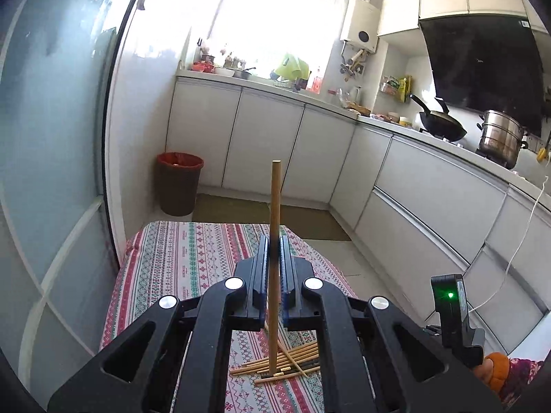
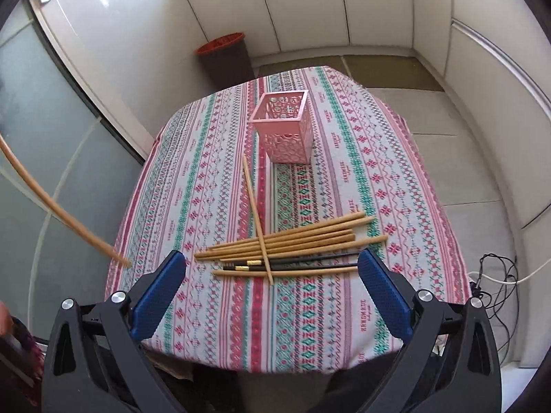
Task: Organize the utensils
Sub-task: 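Lift the stick upright with the left tool while the right tool moves to the pile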
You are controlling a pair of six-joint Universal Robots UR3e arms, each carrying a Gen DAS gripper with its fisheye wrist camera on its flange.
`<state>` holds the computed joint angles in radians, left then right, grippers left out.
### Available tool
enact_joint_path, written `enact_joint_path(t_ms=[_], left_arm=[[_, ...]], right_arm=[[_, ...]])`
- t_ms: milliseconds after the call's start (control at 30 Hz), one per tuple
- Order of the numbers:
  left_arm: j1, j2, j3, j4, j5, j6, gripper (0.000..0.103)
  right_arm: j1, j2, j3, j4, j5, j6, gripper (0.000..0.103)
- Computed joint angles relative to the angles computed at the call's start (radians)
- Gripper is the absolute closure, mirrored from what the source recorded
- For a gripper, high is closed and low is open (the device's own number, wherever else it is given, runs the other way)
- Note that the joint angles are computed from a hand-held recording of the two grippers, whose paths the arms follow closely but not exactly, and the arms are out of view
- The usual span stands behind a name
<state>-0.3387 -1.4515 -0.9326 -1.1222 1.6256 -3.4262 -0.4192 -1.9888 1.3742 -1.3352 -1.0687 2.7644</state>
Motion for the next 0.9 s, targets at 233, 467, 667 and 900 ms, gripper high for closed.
enact_joint_path(t_ms=[233,467,667,900], left_arm=[[0.133,0.079,-0.131,0.076,-0.108,-0.024,0.098],[0.294,0.187,-0.25,0.104,-0.247,-0.024,0.098],[0.441,0.256,-0.306,0.07,-0.382,-0.008,0.098],[0.547,0.291,-0.307,0.053,-0.494,-0.013,0.098]], right_arm=[[0.107,0.193,-0.104,0.066,0.016,0.12,0.006],[0.394,0.661,-0.496,0.114,-0.086,0.325,0.006],[0.447,0.966,-0.853,0.253,-0.006,0.406,0.008],[0.515,1.251,-1.329,0.413,-0.096,0.409,0.041]])
